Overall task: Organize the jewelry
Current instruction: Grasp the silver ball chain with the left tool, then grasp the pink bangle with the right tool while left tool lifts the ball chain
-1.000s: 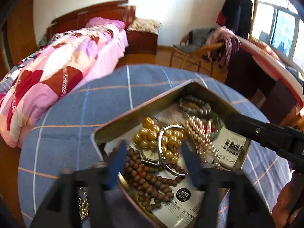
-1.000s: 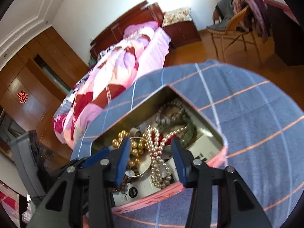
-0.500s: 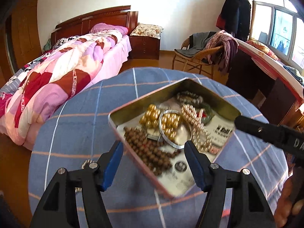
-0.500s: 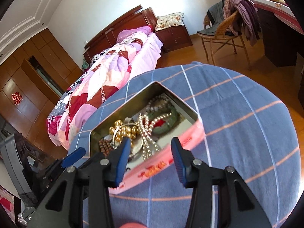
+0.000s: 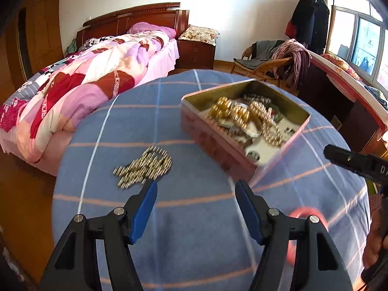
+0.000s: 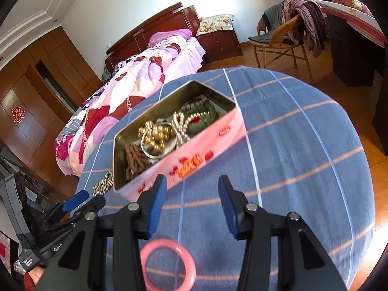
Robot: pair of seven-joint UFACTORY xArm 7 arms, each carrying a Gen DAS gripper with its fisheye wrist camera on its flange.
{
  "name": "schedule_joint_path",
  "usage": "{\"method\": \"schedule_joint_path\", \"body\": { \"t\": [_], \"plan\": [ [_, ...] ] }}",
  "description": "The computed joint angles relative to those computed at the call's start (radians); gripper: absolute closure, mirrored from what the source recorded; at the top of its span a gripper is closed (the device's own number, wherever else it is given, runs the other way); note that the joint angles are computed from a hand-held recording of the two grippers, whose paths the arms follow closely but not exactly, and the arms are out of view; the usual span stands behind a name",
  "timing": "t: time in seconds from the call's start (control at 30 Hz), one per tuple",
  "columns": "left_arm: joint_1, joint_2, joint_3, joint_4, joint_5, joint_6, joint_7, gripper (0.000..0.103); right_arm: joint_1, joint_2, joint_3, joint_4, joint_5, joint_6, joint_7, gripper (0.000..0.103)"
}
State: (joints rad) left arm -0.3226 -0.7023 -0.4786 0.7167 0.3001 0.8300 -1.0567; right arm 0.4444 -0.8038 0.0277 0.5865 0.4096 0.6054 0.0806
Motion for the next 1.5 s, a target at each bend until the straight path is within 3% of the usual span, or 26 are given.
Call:
{"method": "schedule_joint_path", "body": {
  "t": [0.23, 0.5, 0.67, 0.83, 0.93, 1.03, 1.1, 1.13, 1.17, 1.33, 1.5],
  "plan": [
    [-0.046, -0.116, 0.019, -0.093, -0.061, 0.054, -0.012, 0.036, -0.007, -0.072, 0.035, -0.043, -0.045, 0.045, 0.013, 0.054],
    [-0.01, -0.159, 0.045, -0.122, -0.044, 0.066, 0.031, 0.036, -0.003, -0.138, 0.078, -0.086, -0.103, 0.088, 0.027, 0.054],
    [0.06, -0.093, 0.06, -0.104, 0.011, -0.008, 0.087, 0.036, 0.0, -0.156, 0.093, -0.096, -0.137, 0.116, 0.035, 0.054],
    [0.062, 0.009, 0.1, -0.069, -0.001, -0.043, 0.17, 0.036, -0.003, -0.189, 0.106, -0.103, -0.161, 0.153, 0.046, 0.054],
    [0.071, 0.081, 0.095, -0.019, 0.002, 0.019, 0.199, 0.036, -0.006, -0.209, 0.107, -0.109, -0.173, 0.172, 0.052, 0.054],
    [0.062, 0.079, 0.105, -0.027, 0.008, 0.005, 0.2, 0.037, -0.009, -0.224, 0.103, -0.115, -0.175, 0.183, 0.056, 0.054],
    [0.054, 0.073, 0.111, -0.035, 0.012, -0.006, 0.214, 0.05, -0.009, -0.228, 0.103, -0.117, -0.175, 0.187, 0.059, 0.054],
    [0.048, 0.068, 0.114, -0.038, 0.011, -0.006, 0.225, 0.072, -0.007, -0.23, 0.1, -0.12, -0.173, 0.19, 0.059, 0.054],
    [0.019, 0.056, 0.146, -0.059, -0.026, -0.047, 0.248, 0.087, -0.006, -0.232, 0.098, -0.121, -0.171, 0.194, 0.06, 0.054],
    [0.0, 0.009, 0.144, -0.084, -0.084, -0.044, 0.25, 0.088, -0.004, -0.245, 0.098, -0.129, -0.167, 0.21, 0.06, 0.054],
    [-0.057, -0.101, 0.133, -0.157, -0.178, -0.121, 0.207, 0.089, 0.001, -0.248, 0.097, -0.135, -0.163, 0.221, 0.053, 0.056]
  ]
}}
